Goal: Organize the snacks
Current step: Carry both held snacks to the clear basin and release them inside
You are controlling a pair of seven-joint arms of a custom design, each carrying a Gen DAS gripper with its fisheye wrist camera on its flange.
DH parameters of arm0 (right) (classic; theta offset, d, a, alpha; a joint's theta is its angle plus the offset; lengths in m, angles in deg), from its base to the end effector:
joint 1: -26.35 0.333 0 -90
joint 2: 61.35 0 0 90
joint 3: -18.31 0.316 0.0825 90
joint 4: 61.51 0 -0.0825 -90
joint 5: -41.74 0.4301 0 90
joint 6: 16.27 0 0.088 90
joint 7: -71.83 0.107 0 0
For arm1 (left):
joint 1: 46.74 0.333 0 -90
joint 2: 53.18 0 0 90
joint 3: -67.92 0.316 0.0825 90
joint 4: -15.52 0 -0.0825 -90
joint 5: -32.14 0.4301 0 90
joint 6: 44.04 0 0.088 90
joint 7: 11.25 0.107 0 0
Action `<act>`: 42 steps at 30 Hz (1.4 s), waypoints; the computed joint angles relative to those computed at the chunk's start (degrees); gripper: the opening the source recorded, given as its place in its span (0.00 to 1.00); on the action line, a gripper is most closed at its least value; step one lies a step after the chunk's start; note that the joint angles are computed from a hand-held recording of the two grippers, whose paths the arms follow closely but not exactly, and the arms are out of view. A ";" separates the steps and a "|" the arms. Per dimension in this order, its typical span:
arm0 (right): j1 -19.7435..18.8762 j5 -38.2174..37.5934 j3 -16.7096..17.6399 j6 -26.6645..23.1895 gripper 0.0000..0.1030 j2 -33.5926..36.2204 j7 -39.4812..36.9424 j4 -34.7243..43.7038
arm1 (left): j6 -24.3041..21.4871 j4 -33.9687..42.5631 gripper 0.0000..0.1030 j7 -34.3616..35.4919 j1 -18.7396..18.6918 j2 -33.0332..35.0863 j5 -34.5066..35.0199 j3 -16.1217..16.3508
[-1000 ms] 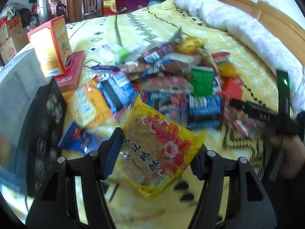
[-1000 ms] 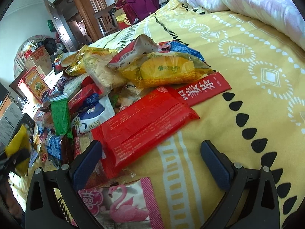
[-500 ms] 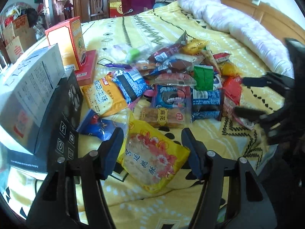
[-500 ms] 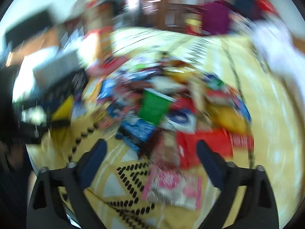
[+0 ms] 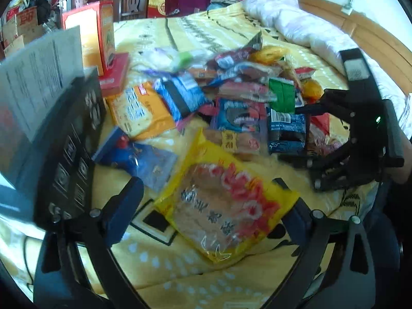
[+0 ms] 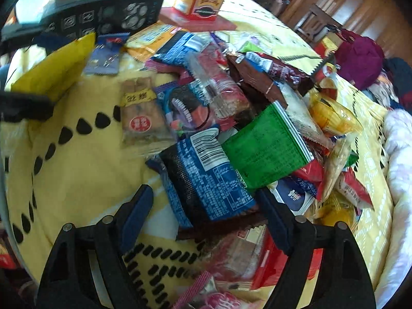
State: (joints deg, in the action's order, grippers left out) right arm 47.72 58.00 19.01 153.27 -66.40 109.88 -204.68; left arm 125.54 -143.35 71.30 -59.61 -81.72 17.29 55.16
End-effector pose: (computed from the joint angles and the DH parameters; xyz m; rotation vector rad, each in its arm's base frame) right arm 0.4999 0.1824 0.3427 -2.6059 0.7261 -0.5658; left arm 0.4037 -0.1699 0.4025 -1.8270 1.9986 -0.8570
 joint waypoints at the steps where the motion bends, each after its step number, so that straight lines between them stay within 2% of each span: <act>1: -0.07 0.38 0.00 0.81 0.70 -0.60 0.65 -0.70 | -0.20 -0.01 0.95 -0.39 0.30 0.06 0.19 -0.42; 2: 0.19 0.96 -0.16 0.83 0.65 -0.81 0.99 -0.59 | -0.53 0.05 0.93 -0.41 0.31 -0.02 0.37 -0.51; 3: 1.46 5.25 -1.32 0.80 0.62 -2.10 -1.07 -1.25 | -0.45 -0.08 0.89 -0.43 0.17 -0.29 0.46 -0.60; 5: 3.79 12.81 -3.80 -0.63 0.56 -3.83 -4.47 -0.99 | 0.02 -0.21 0.67 2.85 -2.34 -0.34 -1.46 1.52; 7: 4.63 17.90 -5.42 -2.28 0.53 -5.76 -5.29 -0.88 | -1.26 0.15 0.64 1.70 -0.49 -0.84 1.06 -0.51; 9: 5.69 23.33 -7.15 -3.83 0.53 -8.24 -6.67 -1.76 | -2.07 0.35 0.63 1.99 -0.63 -1.22 1.43 -0.62; 13: 6.59 29.81 -9.38 -5.94 0.53 -12.00 -6.90 -2.80 | -2.54 1.09 0.62 1.85 -0.85 -3.04 1.46 -0.58; 16: 6.45 33.05 -10.43 -7.19 0.53 -15.00 -6.48 -3.39 | -2.23 2.87 0.61 0.90 0.32 -4.17 2.36 -1.56; 19: 7.07 35.83 -11.29 -7.86 0.53 -15.40 -6.83 -1.40 | -2.35 4.27 0.61 -0.46 2.59 -6.58 3.65 -2.44; 22: 7.82 37.28 -10.62 -7.23 0.53 -16.22 -6.55 0.31 | -4.54 5.33 0.61 -3.54 7.85 -10.01 6.82 -5.02; 24: 8.73 38.62 -10.50 -7.70 0.53 -16.23 -6.46 2.23 | -6.31 5.07 0.61 -5.08 9.93 -12.67 8.03 -4.67; 29: 11.62 44.79 -8.37 -9.17 0.53 -13.05 -8.22 10.31 | -11.55 4.19 0.61 -11.47 19.83 -20.07 12.98 -5.45; 35: 13.20 51.03 -1.99 -13.88 0.53 -6.68 -9.39 21.50 | -17.51 2.80 0.61 -19.04 31.86 -26.88 18.95 -4.60; 38: 13.28 51.33 1.96 -16.32 0.53 -2.49 -7.95 27.39 | -19.88 3.03 0.61 -22.16 35.93 -27.60 21.47 -4.36; 42: 12.84 47.80 7.30 -19.76 0.53 4.94 -0.91 36.05 | -21.68 3.19 0.61 -25.66 39.91 -26.26 24.20 -3.08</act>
State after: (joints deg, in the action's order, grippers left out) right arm 60.55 105.79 26.31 133.51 -61.46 108.98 -168.62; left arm 103.86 -140.16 45.64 -19.69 -107.98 41.50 52.08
